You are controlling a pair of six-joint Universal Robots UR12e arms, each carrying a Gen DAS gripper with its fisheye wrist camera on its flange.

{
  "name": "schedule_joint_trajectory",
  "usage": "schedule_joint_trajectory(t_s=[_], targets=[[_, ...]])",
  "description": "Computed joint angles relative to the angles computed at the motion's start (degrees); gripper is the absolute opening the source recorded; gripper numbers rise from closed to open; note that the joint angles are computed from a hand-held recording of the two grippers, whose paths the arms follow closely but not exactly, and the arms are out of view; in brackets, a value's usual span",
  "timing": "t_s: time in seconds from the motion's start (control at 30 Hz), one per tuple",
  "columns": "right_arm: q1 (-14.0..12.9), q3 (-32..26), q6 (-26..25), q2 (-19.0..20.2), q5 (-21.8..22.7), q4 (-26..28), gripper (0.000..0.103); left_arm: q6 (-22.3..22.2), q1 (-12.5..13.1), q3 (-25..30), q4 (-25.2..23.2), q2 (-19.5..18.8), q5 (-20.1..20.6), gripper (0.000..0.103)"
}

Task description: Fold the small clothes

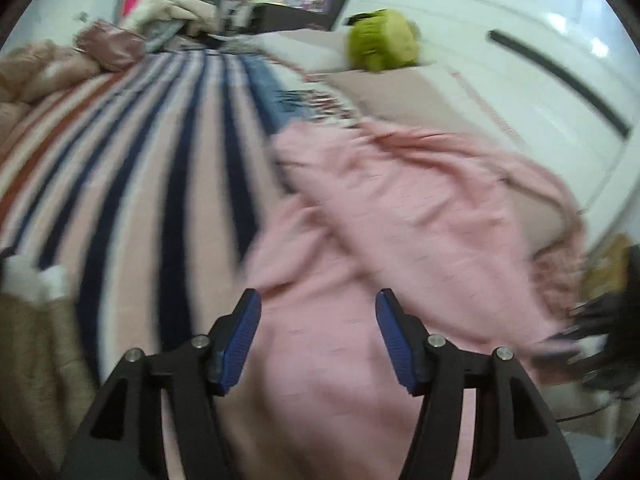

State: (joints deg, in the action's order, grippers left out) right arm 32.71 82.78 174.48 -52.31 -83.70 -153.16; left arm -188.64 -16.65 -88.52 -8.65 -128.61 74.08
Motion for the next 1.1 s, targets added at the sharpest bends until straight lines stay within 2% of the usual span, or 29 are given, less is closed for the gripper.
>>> schedule_joint_trajectory(t_s=[0.03, 0.1, 0.13, 0.2, 0.23, 0.3, 0.37, 0.43, 0.47, 0.57, 0.67, 0.7, 0.73, 0.77, 0.8, 0.93, 1.0, 1.03, 1.07, 1.1], targets=[[-0.1, 0.5, -0.6, -0.3, 0.7, -0.4, 0.013, 0.0, 0.1, 0.4, 0.2, -0.2, -2.8, 0.055], [-0.8, 2.7, -0.3, -1.4, 4.1, -3.7, 0.034, 0.1, -0.1, 0.6, 0.0, -0.3, -5.8, 0.056], [-1.2, 4.1, 1.4, -2.1, 5.0, -6.6, 0.036, 0.0, -0.2, 1.0, -0.5, -0.6, -7.1, 0.056], [-1.6, 6.1, 5.1, -3.1, 3.9, -11.1, 0.037, 0.0, -0.5, 1.6, -1.9, -0.8, -8.0, 0.056], [-1.6, 7.2, 7.3, -3.7, 1.2, -12.9, 0.037, 0.4, -0.7, 1.5, -1.9, -0.8, -7.7, 0.056], [-1.7, 8.5, 10.2, -4.4, -2.4, -13.5, 0.038, 0.9, -1.2, 1.7, -2.5, -1.0, -6.8, 0.056], [-2.5, 10.0, 13.0, -4.8, -1.9, -12.3, 0.038, 0.4, -1.2, 1.6, -3.0, -1.2, -7.8, 0.058], [-2.6, 10.3, 13.6, -4.5, -1.7, -10.3, 0.040, -0.1, -1.3, 1.9, -4.1, -1.7, -9.6, 0.058], [-2.4, 10.5, 13.7, -4.4, -2.4, -9.7, 0.044, 0.2, -1.5, 2.2, -4.9, -1.9, -10.2, 0.058], [-2.0, 11.4, 14.1, -3.8, -3.7, -12.7, 0.050, 0.4, -2.1, 3.0, -5.9, -2.7, -12.0, 0.058], [-1.7, 12.3, 14.7, -4.1, -4.9, -14.4, 0.050, -2.0, -2.6, 4.1, -5.2, -3.9, -13.6, 0.057], [-1.8, 12.7, 14.9, -4.3, -4.4, -15.1, 0.050, -2.2, -2.8, 4.4, -4.9, -4.2, -13.3, 0.051], [-2.0, 13.5, 14.9, -4.6, -3.1, -15.8, 0.050, -2.4, -3.1, 4.7, -4.6, -4.4, -13.0, 0.028], [-2.1, 14.2, 14.9, -5.0, -2.1, -16.4, 0.050, -2.3, -3.3, 5.2, -4.9, -4.7, -12.7, 0.000], [-2.1, 14.5, 15.0, -5.1, -2.0, -16.6, 0.050, -2.7, -3.5, 5.3, -4.3, -4.8, -11.9, 0.000], [-1.9, 16.5, 15.6, -6.4, -3.0, -18.0, 0.050, -6.0, -3.7, 2.9, 5.4, -3.1, -2.5, 0.000], [-2.1, 17.1, 16.0, -6.6, -1.7, -19.1, 0.050, -6.2, -3.3, 2.7, 5.0, -2.2, 1.3, 0.000], [-2.2, 17.4, 15.5, -6.7, -0.7, -19.5, 0.050, -5.8, -3.1, 2.8, 4.3, -2.0, 2.1, 0.000], [-2.3, 17.4, 14.6, -6.8, -0.1, -19.2, 0.050, -5.6, -2.5, 3.0, 2.0, -1.9, 0.6, 0.000], [-2.2, 17.1, 13.6, -6.7, -0.1, -18.2, 0.050, -5.5, -1.8, 3.3, -1.0, -1.9, -3.3, 0.000]])
